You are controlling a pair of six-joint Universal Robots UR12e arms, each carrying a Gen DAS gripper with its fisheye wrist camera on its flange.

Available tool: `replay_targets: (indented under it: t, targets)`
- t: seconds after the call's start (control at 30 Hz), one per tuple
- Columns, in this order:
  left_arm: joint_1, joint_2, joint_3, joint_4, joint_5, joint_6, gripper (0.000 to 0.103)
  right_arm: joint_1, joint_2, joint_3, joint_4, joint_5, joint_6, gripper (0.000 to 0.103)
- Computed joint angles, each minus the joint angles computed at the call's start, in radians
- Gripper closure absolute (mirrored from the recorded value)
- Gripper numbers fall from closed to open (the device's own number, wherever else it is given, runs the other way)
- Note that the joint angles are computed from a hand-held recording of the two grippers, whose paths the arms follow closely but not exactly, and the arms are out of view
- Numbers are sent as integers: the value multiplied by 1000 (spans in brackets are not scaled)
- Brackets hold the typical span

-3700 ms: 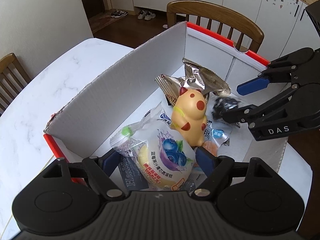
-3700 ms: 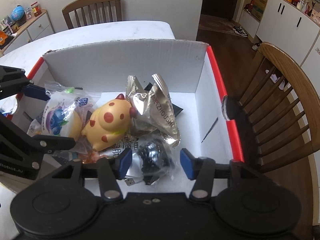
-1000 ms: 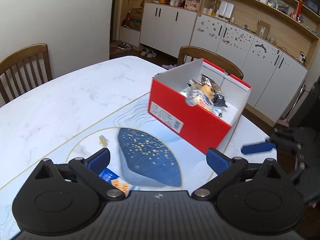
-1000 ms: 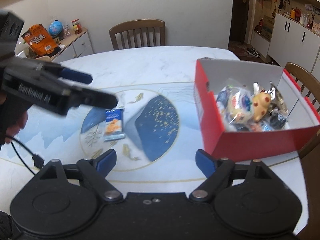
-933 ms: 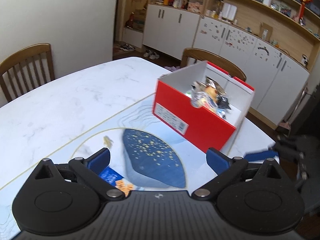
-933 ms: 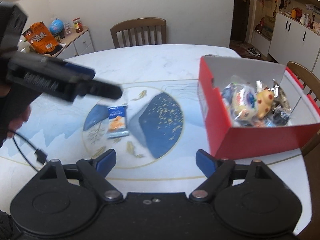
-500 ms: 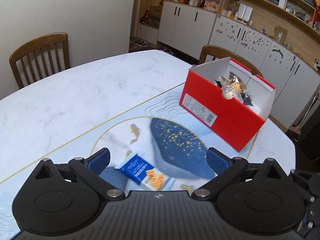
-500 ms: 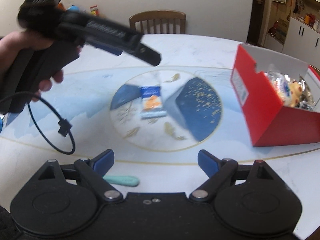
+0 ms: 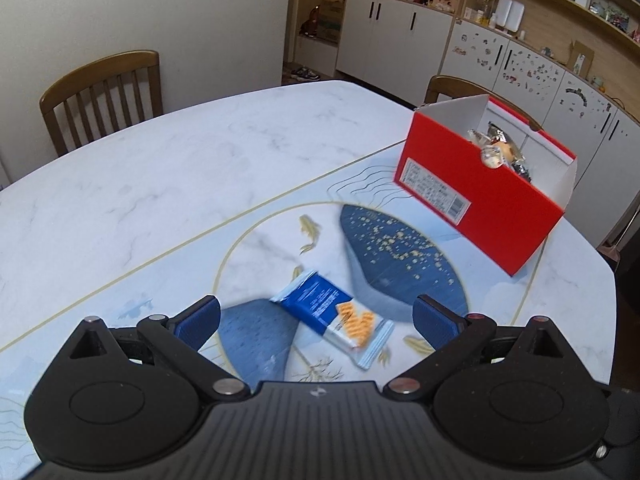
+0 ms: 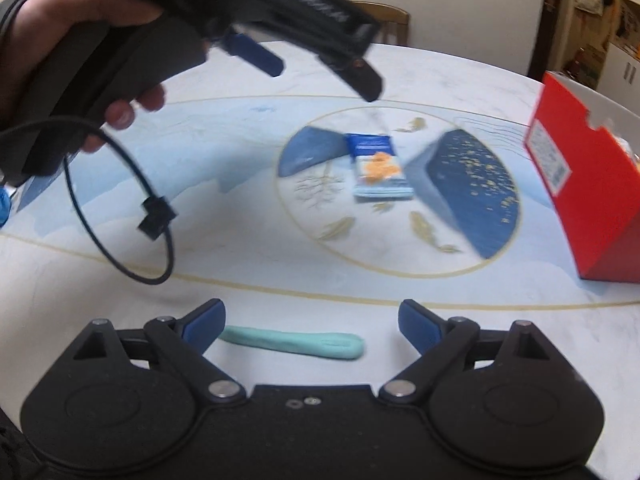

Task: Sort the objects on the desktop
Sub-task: 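Grasp the blue cracker packet with the left tool while the right tool grasps the green toothbrush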

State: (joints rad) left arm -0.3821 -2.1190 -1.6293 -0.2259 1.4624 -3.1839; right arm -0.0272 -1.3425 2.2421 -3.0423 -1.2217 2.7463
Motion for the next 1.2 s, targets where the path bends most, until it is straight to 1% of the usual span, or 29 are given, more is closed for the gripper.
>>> replay_targets:
  t: [0.13, 0.23, 0.37, 0.43, 0.63, 0.83, 0.93, 1.03, 1.1, 1.2]
  targets:
    - [3, 5, -13, -2, 19, 1, 0, 21, 13, 3, -21, -5, -16, 9]
    - [6, 9, -20, -5, 30, -7, 0, 39, 26, 7, -56, -26, -26, 9]
    - [8, 10, -25, -9, 38, -10, 0, 58, 39, 10, -73, -69, -57, 8]
    - [7, 7, -24, -12, 39, -12, 0, 58, 46, 17, -110, -81, -44, 7]
    - [1, -4, -7, -21, 31, -3, 0, 34, 49, 19, -119, -104, 6, 6]
    - [-10, -22, 17, -31, 20, 9, 0, -11, 44, 26, -116, -133, 76, 6]
    - [-16, -33, 29, -29, 20, 16, 0, -26, 41, 26, -106, -143, 110, 3]
    - [-24, -49, 44, -23, 27, 23, 0, -27, 39, 29, -104, -157, 117, 0]
    - [-28, -62, 54, -15, 23, 55, 0, -32, 34, 32, -94, -151, 114, 0]
    - [-30, -80, 61, -2, -6, 135, 0, -41, 24, 31, -63, -146, 114, 0]
